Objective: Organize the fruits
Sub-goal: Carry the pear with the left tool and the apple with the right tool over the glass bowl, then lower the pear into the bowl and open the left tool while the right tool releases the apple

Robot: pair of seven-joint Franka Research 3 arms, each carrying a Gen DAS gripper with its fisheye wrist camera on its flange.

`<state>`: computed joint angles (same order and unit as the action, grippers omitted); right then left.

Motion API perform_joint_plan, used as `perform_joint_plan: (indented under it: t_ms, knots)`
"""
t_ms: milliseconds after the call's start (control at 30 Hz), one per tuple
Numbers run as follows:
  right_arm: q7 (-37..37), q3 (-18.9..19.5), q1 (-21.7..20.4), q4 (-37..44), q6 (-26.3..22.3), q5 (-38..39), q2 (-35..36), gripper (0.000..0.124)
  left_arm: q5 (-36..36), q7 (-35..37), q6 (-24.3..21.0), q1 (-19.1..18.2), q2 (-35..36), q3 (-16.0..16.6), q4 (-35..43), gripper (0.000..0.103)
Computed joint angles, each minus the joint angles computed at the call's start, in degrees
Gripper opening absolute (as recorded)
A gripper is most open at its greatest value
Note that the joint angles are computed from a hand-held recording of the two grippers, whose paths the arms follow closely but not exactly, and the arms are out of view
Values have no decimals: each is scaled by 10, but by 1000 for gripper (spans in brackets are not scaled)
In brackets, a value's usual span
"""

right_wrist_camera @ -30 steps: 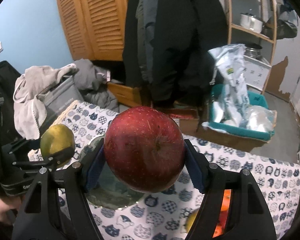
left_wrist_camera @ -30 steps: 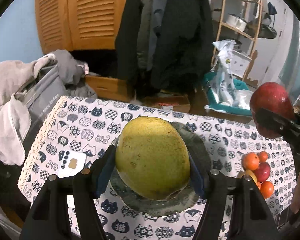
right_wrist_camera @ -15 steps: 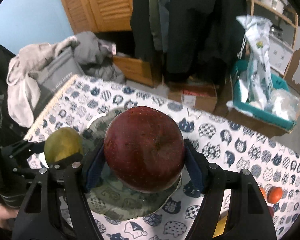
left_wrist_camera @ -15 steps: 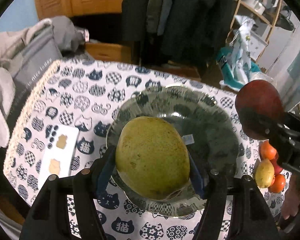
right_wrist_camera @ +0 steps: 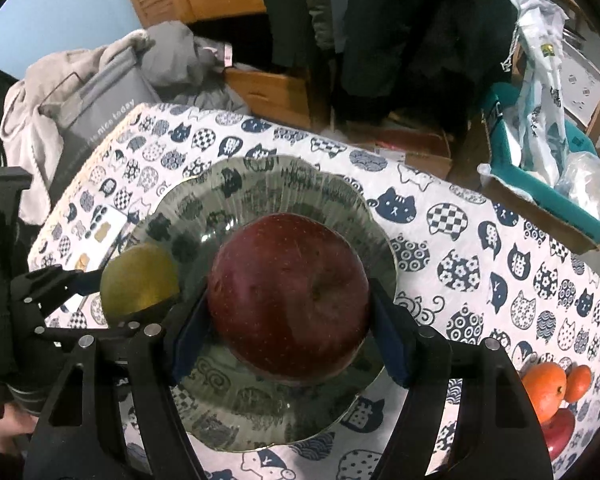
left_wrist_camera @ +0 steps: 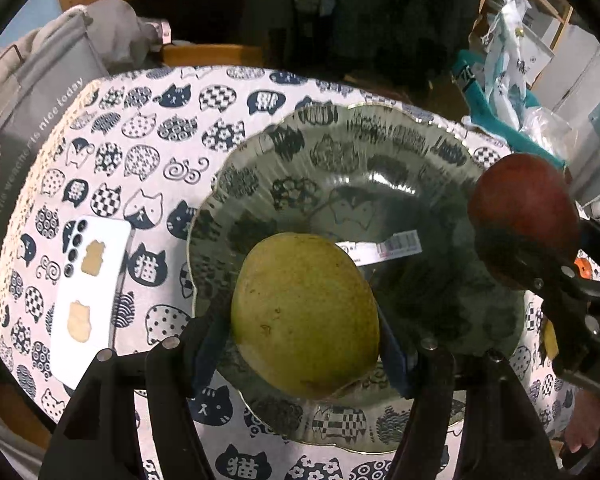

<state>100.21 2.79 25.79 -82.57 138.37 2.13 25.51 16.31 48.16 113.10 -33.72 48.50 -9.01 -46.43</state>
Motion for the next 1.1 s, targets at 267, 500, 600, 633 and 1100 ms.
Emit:
perform_joint_plan:
  t_ms: [267, 500, 600, 633, 1100]
  knots:
    - [1, 1, 0, -1, -6, 3, 2, 74, -10, 9, -18, -2, 27, -2, 31, 69]
    - [2, 1, -2, -1, -8, 7, 2, 74, -30, 15, -47, -4, 59, -1, 80, 69]
    - [4, 1, -4, 1, -10, 9, 4, 74, -34, 21, -63, -9, 77, 3, 113, 69]
    - [5, 1, -4, 1, -10, 11, 4, 74, -36, 23, -71, -11, 82, 4, 124, 70]
    - [8, 3, -10, 40, -40, 29, 28, 74, 3, 21, -1, -13, -20, 12, -19, 92]
